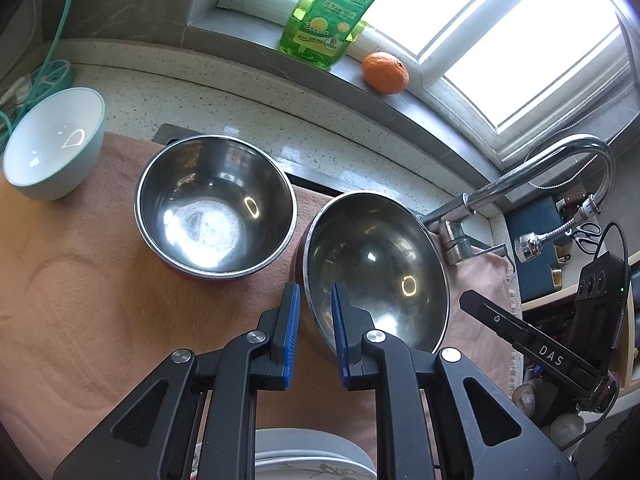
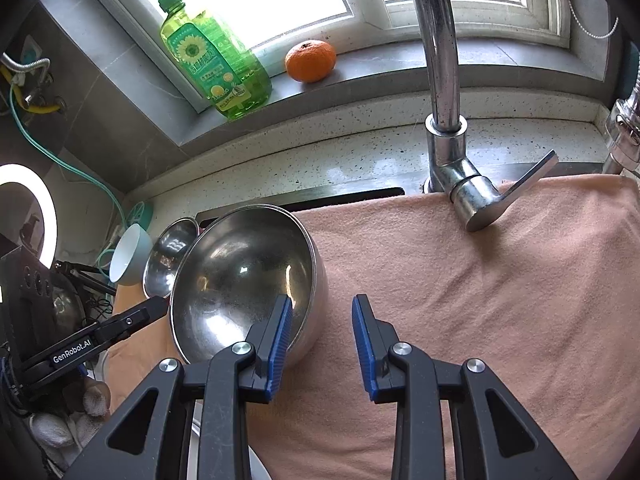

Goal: Organize plates and bowls
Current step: 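Move the open right gripper to the large steel bowl rim, then close the right gripper on the large steel bowl rim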

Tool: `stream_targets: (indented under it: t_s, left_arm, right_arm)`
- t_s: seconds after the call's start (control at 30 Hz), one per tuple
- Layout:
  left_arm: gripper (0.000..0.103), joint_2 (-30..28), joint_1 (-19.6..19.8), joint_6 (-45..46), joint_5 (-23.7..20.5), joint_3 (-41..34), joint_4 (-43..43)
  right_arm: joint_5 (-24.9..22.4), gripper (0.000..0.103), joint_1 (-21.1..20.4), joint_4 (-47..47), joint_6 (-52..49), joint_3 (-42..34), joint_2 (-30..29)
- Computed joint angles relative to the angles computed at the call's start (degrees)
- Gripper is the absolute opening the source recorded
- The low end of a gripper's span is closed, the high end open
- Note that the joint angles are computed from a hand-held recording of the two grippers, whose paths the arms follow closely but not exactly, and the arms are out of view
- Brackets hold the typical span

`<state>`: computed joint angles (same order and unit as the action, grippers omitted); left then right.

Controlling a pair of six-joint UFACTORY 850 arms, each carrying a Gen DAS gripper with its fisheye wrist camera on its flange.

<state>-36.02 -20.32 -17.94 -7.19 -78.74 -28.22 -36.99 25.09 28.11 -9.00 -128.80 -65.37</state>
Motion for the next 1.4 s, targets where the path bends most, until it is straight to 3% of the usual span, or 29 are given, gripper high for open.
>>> stream_targets:
  t_s: [0.23, 0.47, 0.67, 0.83, 1.07, 1.4]
  left_arm:
    - [0.015, -1.6, 0.3, 2.6, -1.1, -1.8, -2.6]
    - [0.014, -1.9, 0.2, -1.1, -1.2, -2.2, 1.8]
    - [0.014, -2.4, 0.2, -5.5, -1.8, -3.0, 7.1]
    - [0.011, -2.6, -0.1, -11.1, -2.4, -3.6, 13.4]
    - [0.010, -2.6, -0.6, -19.8, -2.8, -3.7, 23.8]
    - [0.010, -1.8, -0.6, -13.4, -1.7, -2.5, 16.9]
  right_arm:
    - [-3.2, 0.028, 0.1, -1.9, 2.6, -6.9, -4.3]
    - [-6.3, 0.028, 0.1, -2.8, 4.2, -12.4, -7.6]
    - [-8.8, 0.016, 0.2, -3.5, 4.8, -16.0, -9.6]
    - [-9.3, 0.008, 0.3, -3.5, 4.6, -16.3, -9.9]
    - [-8.4, 0.008, 0.5, -4.4, 4.1, -14.7, -9.0]
    - [-5.9, 0.008, 0.7, -4.6, 3.6, -9.6, -5.7]
